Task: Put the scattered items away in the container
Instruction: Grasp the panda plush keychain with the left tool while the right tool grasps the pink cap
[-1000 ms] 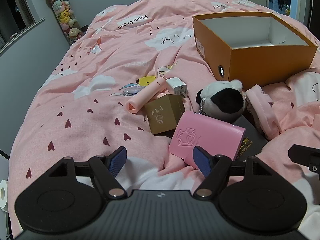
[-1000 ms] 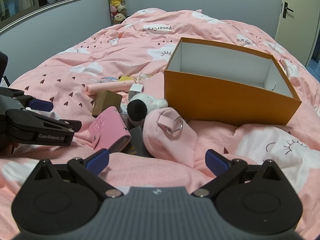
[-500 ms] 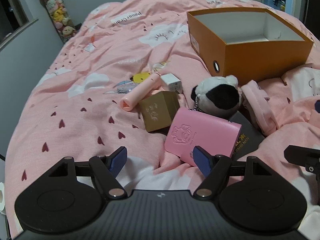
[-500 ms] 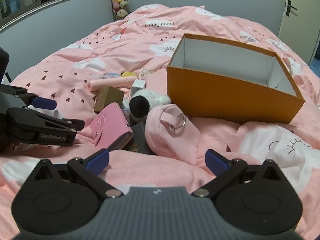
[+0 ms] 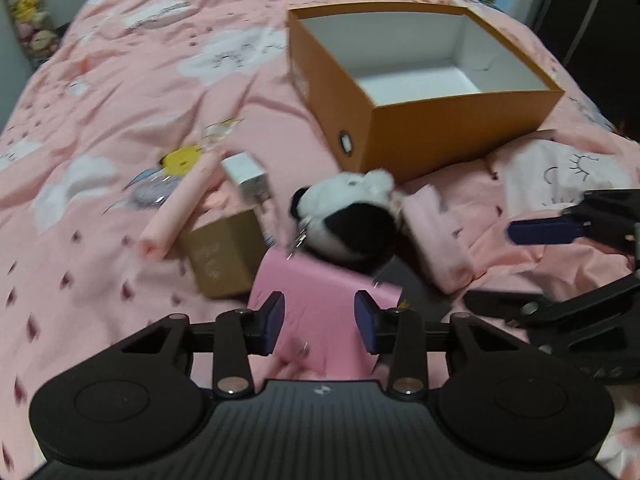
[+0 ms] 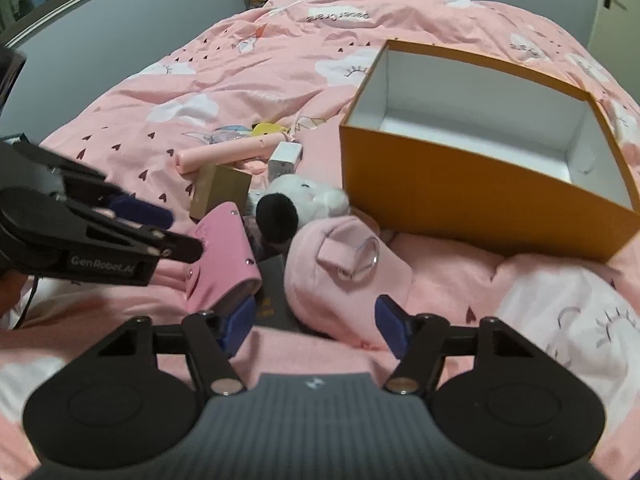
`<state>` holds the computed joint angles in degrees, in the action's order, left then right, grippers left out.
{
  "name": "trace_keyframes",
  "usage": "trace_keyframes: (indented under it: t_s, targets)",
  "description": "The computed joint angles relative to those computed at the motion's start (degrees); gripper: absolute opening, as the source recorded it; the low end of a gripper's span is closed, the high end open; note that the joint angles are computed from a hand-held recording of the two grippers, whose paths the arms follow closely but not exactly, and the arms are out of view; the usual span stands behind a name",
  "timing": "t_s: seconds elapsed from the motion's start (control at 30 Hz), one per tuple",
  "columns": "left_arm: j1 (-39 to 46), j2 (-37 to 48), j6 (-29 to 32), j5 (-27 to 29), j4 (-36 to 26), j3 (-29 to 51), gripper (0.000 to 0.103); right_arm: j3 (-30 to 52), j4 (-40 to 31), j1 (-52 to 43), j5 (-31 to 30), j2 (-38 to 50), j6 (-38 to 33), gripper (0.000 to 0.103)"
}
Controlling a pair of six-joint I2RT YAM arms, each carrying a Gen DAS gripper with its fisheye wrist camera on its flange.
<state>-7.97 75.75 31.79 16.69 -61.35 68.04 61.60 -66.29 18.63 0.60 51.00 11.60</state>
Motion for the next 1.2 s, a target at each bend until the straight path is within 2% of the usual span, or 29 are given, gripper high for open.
trace_keyframes:
  t_s: [0.07,0.27,0.43,0.53,0.77,0.87,0.97,1.0,1.07,1.2]
  targets:
    - [-1.7,2.7,-0.6,-0.1,0.0,1.6,0.044,-0.3,1.2,-1.2,-1.5,1.9,-0.7,0.068]
    - [-5.7,5.3,-2.4,-2.3,2.8,1.9,0.046,-2.6,5.2,0.7,1.2,4.7,-0.5,0.057]
    - [-7.8,8.7,-5.9,-3.0,4.8,2.5,0.052,-4.0,7.3,1.9,4.7,5.5,-0.2,0.051]
    - [-8.5,10.7,-7.4,-3.0,4.8,3.5,0.057,-3.9,7.6,0.1,4.1,5.0,-1.2,0.047]
    - [-10.5,15.5,-11.2,-4.1,6.7,5.4,0.067,-3.9,9.2,-4.0,3.7,5.6,-2.8,0.048]
    - [-10.6,17.1,-12.6,-3.7,7.8,5.6,0.069,-5.5,11.5,-2.4,7.5,6.2,-3.6,0.048]
    - [-10.3,18.1,-14.0,-2.2,8.8,5.4,0.076,-8.1,13.6,-0.8,11.8,7.1,-4.6,0.047]
    - [-10.4,17.9,-14.2,-2.2,9.5,4.7,0.077,-9.0,14.4,-1.3,11.2,7.0,-4.8,0.046]
    - [-10.8,17.2,-14.2,-2.4,11.2,3.2,0.077,-9.5,14.9,-3.7,7.8,6.3,-5.0,0.039]
    - [-10.1,14.1,-12.1,-1.9,11.7,1.2,0.064,-7.1,12.7,-5.4,6.6,4.5,-7.2,0.032]
